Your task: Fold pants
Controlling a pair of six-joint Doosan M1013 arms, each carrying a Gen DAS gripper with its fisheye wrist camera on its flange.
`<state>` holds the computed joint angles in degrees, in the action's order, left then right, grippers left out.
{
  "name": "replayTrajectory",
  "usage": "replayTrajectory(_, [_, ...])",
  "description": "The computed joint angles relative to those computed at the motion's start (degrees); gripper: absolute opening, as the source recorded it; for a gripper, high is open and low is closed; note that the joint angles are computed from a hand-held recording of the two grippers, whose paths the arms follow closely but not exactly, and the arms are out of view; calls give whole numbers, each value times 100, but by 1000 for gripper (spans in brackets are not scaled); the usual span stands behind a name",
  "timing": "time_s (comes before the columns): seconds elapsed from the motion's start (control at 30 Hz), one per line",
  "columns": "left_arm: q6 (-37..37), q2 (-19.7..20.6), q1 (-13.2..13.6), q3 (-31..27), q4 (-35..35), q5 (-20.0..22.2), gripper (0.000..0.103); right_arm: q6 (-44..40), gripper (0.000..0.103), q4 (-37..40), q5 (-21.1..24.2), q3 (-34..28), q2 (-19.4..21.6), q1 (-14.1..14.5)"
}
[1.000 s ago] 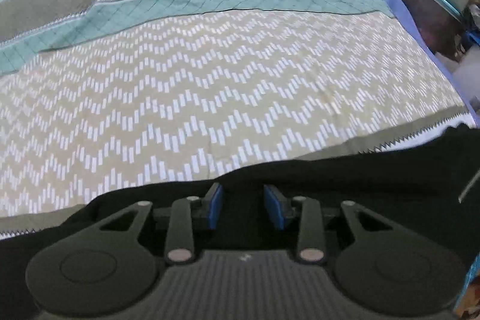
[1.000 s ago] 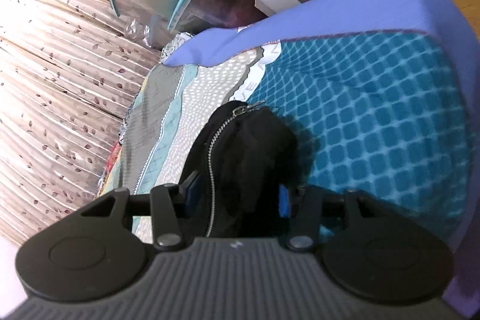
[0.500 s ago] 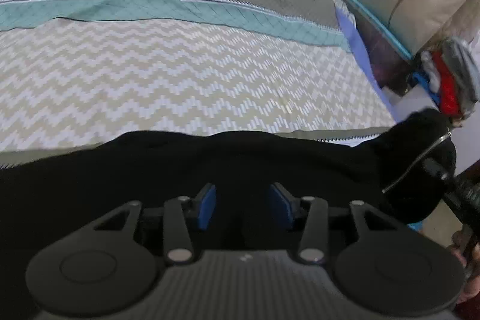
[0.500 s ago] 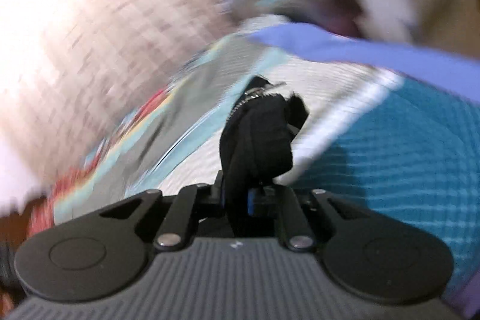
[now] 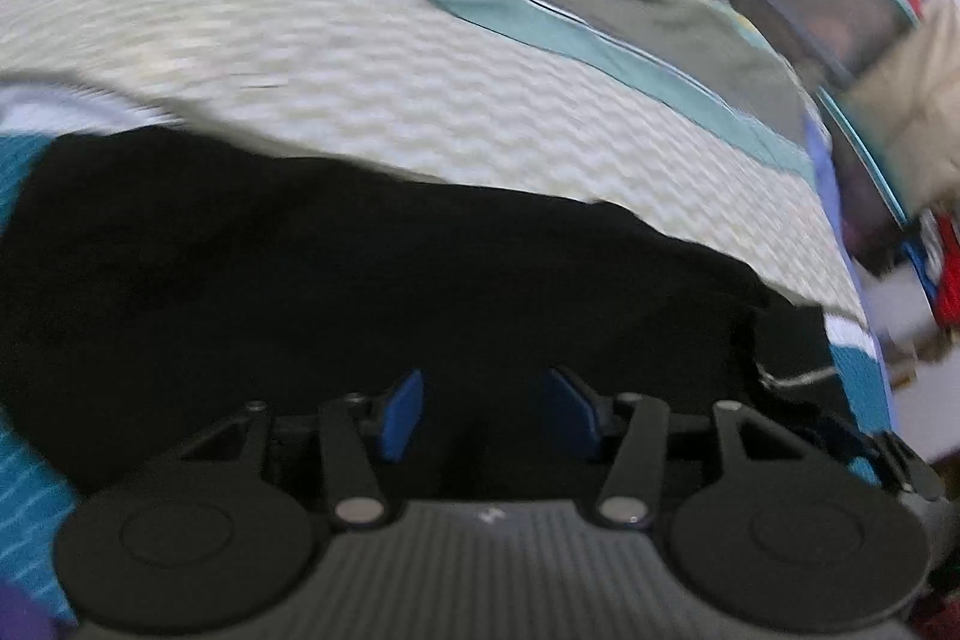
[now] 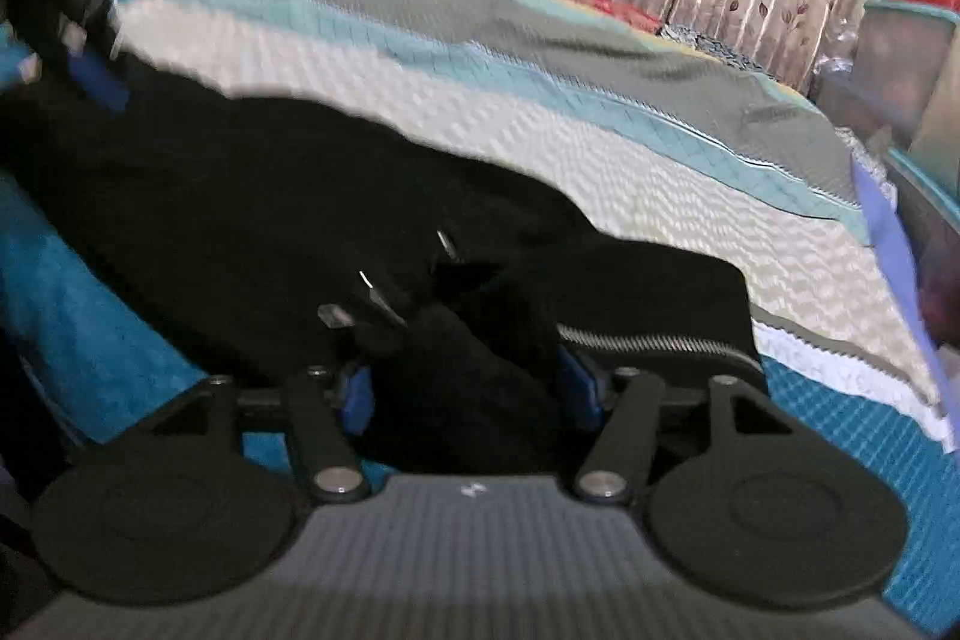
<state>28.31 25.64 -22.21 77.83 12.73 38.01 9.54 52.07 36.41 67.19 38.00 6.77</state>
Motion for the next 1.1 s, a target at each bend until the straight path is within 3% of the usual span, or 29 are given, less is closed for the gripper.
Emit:
replayTrajectory(0.17, [-1336, -503, 17, 697, 912, 2, 51, 642, 58, 872, 623, -212, 47, -196])
replayTrajectory(0.23, [-1701, -624, 30, 867, 1136, 93, 52, 1097, 38, 956, 739, -345, 156, -195])
replayTrajectory(0.3, [-1978, -714, 62, 1013, 1284, 174, 53, 1862, 29, 358, 749, -476, 253, -108])
replayTrajectory(0.37, [-2296, -824, 94, 1185, 1470, 188, 56, 2894, 30, -559, 1183, -851, 510, -38])
replayTrajectory(0.43, [-2684, -947, 118, 1383, 1712, 108, 63, 3098, 30, -705, 1077, -818, 491, 7])
replayTrajectory(0.5, [-3144, -1063, 140, 1601, 2025, 37, 82, 3345, 32, -936, 1011, -844, 410, 59])
replayTrajectory(0.57, [-3623, -1169, 190, 1838, 2309, -177, 88, 3312, 34, -517, 858, -753, 304, 34])
replayTrajectory(0.67, [-4157, -1267, 328, 2161, 2323, -802, 91, 3461, 34, -39, 1048, -878, 311, 59])
replayTrajectory(0.87, [-5193, -1149, 599, 2576, 2489, -2246, 102, 4443, 30, -109, 2501, -1824, 819, 426])
replayTrajectory(0.93, [-5687, -1088, 620, 2610, 2855, -2410, 103, 4706, 23, -204, 3059, -2272, 1077, 607])
replayTrajectory(1.1, [-6486, -1014, 751, 2593, 3627, -2681, 101, 5526, 18, -152, 4348, -3426, 1699, 1005])
